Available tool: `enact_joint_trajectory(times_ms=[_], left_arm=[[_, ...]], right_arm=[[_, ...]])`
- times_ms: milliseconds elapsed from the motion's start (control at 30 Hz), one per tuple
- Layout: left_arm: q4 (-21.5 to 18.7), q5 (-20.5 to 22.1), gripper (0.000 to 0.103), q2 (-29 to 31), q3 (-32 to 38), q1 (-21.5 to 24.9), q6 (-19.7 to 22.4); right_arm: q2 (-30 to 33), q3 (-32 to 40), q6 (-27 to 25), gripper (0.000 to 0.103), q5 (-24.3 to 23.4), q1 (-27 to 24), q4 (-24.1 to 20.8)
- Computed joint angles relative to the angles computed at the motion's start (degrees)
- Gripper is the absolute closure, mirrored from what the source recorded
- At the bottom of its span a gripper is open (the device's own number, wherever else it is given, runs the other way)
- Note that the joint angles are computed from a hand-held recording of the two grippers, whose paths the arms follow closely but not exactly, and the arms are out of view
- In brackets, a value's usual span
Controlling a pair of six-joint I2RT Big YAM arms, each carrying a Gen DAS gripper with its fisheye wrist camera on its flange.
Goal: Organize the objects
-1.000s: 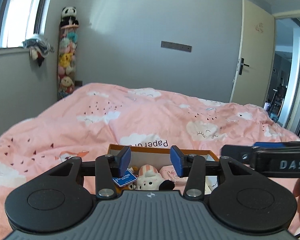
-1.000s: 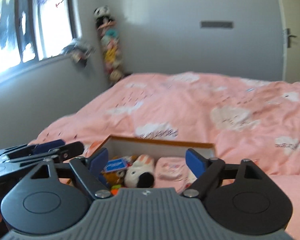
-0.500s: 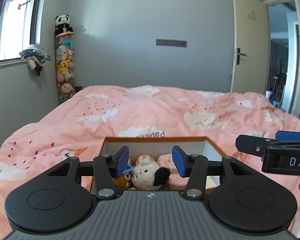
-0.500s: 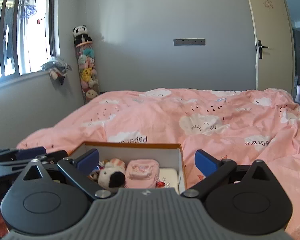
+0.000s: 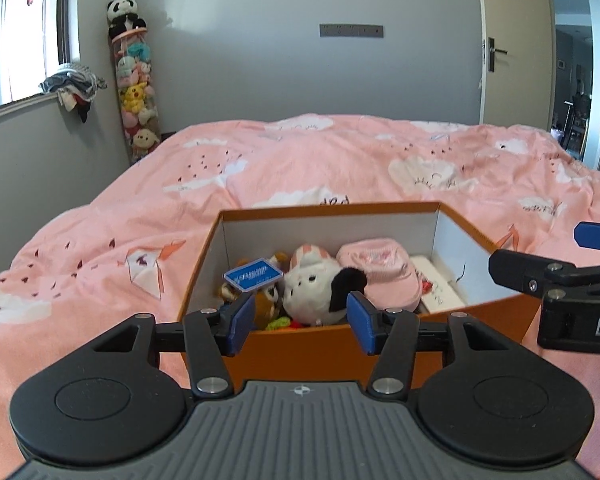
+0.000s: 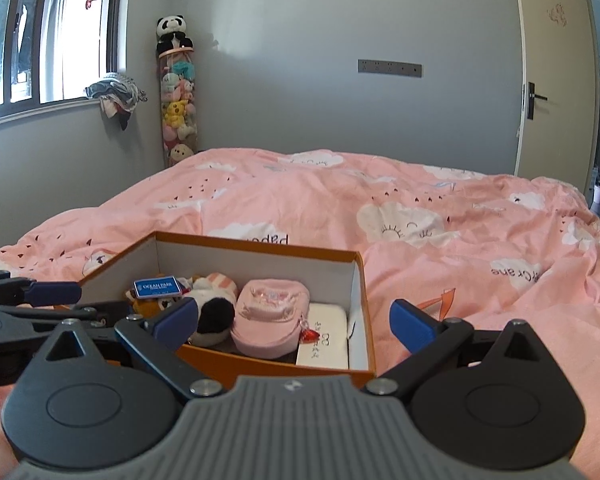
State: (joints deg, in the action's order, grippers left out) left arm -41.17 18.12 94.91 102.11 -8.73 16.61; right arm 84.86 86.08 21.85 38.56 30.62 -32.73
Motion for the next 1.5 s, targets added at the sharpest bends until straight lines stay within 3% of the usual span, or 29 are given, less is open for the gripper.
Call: enact_joint_trajectory(times_ms=[233, 1500], left_arm=[[-1.00, 0.00, 0.041, 0.24, 0.08, 0.21, -0.70], [-2.05, 1.82, 0.041, 0.71, 1.25, 0.55, -0.70]], right_arm=[[0.95, 0.45, 2.29, 0.001, -2.25, -0.51, -2.60], [1.04, 0.88, 1.11, 0.001, -3.35, -0.16, -3.69]])
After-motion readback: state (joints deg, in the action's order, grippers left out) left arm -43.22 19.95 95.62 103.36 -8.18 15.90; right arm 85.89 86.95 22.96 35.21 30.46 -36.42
